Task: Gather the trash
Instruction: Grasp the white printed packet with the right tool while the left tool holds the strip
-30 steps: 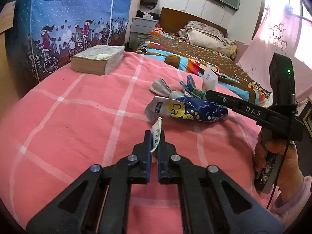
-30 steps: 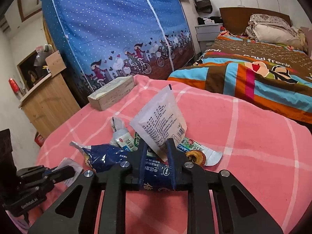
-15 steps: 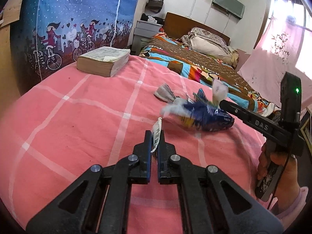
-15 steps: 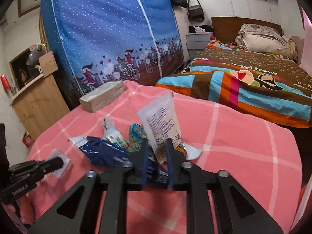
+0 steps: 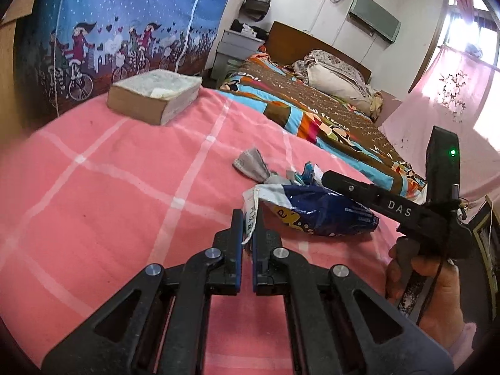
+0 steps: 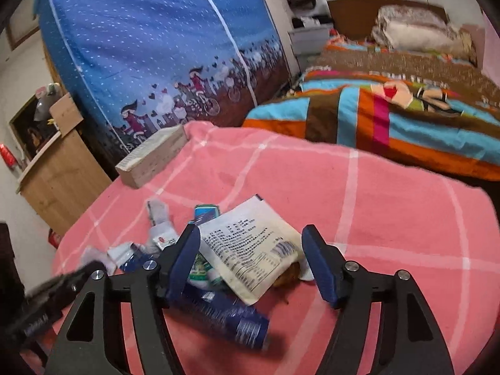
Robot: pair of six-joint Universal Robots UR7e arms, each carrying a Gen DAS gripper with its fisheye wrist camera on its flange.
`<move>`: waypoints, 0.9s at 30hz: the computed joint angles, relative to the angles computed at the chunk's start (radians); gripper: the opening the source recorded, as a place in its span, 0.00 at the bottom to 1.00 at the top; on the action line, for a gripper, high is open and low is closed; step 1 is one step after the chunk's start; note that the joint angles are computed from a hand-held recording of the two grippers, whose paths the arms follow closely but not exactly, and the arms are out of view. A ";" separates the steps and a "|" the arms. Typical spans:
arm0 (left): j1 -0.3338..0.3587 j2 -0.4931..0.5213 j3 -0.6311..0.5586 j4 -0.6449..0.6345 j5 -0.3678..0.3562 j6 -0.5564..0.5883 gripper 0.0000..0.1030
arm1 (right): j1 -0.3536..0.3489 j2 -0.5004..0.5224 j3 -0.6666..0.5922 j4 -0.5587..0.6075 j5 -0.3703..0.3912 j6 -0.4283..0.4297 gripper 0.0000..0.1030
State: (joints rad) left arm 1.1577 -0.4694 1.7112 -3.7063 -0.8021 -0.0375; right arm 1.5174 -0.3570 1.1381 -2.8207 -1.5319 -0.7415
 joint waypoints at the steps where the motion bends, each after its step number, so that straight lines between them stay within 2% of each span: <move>1: 0.002 -0.002 0.002 0.003 -0.006 -0.006 0.08 | -0.002 -0.001 0.001 0.002 0.002 0.002 0.64; 4: 0.005 -0.005 0.003 0.010 -0.013 -0.016 0.08 | -0.007 -0.007 0.011 0.004 0.013 -0.001 0.51; 11: 0.003 -0.002 0.006 -0.011 -0.014 -0.006 0.08 | 0.001 -0.020 0.061 -0.042 -0.040 -0.060 0.41; 17: -0.002 0.002 0.004 -0.016 0.002 0.000 0.08 | -0.004 -0.036 0.107 -0.089 -0.044 -0.097 0.29; 18: -0.002 0.002 0.006 -0.020 0.003 0.003 0.08 | -0.006 -0.040 0.116 -0.098 -0.041 -0.099 0.22; 21: -0.005 0.006 0.008 -0.036 0.008 0.010 0.08 | -0.012 -0.051 0.139 -0.127 -0.026 -0.106 0.15; 27: -0.007 0.010 0.009 -0.050 0.014 0.016 0.08 | -0.018 -0.071 0.170 -0.130 0.013 -0.129 0.10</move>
